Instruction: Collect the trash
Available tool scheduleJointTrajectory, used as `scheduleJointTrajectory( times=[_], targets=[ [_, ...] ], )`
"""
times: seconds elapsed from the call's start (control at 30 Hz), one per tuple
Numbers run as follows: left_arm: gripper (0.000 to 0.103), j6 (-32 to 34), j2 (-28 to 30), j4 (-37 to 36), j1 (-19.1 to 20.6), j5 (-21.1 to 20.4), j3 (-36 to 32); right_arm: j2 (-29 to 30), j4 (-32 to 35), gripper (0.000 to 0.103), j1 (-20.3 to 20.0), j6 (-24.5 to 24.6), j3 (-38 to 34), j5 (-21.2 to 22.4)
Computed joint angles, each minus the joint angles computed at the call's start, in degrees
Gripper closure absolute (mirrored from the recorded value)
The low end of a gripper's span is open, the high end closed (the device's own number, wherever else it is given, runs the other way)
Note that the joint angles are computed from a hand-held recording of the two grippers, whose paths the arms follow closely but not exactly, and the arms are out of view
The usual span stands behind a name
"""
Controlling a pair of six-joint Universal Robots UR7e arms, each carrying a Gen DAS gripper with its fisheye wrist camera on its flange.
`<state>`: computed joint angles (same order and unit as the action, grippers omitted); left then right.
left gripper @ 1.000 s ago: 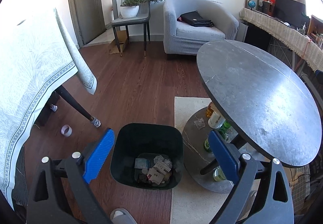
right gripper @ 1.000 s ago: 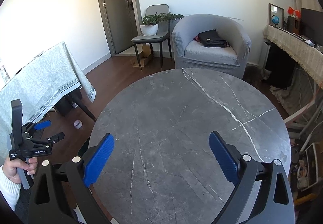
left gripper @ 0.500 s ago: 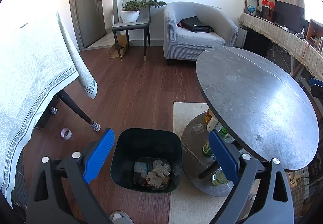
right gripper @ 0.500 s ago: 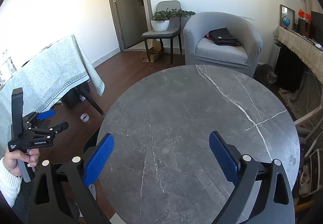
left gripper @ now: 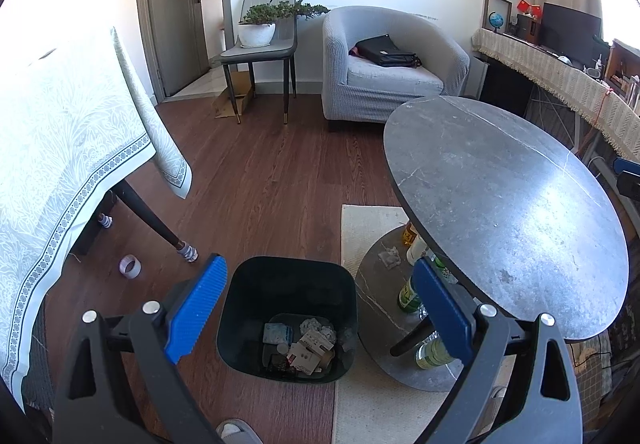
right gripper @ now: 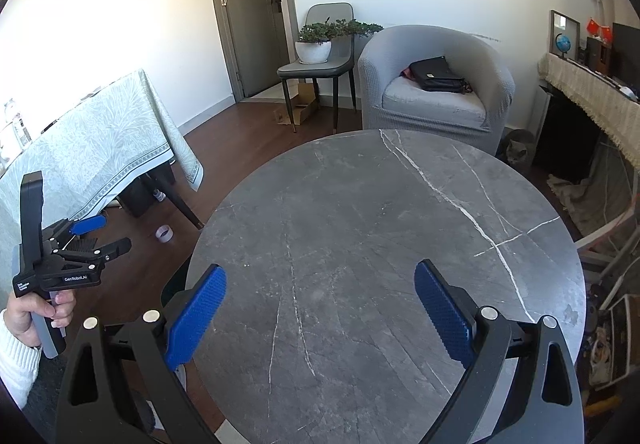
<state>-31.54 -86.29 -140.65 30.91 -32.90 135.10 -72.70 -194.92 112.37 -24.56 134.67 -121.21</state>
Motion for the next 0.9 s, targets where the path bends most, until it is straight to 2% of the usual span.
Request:
scheduleJointTrajectory(
  times=[0.43, 0.9],
  targets=[
    [0.007, -2.6, -1.0, 2.7, -2.1, 0.4, -0.6, -2.6, 3.4, 0.007, 2.4, 0.0, 0.1, -1.8],
    [0.007, -3.2, -0.6, 3.5, -2.3, 0.9, -0.9, -2.7, 3.4, 0.007, 2.0, -0.1, 0.5, -2.1]
  ],
)
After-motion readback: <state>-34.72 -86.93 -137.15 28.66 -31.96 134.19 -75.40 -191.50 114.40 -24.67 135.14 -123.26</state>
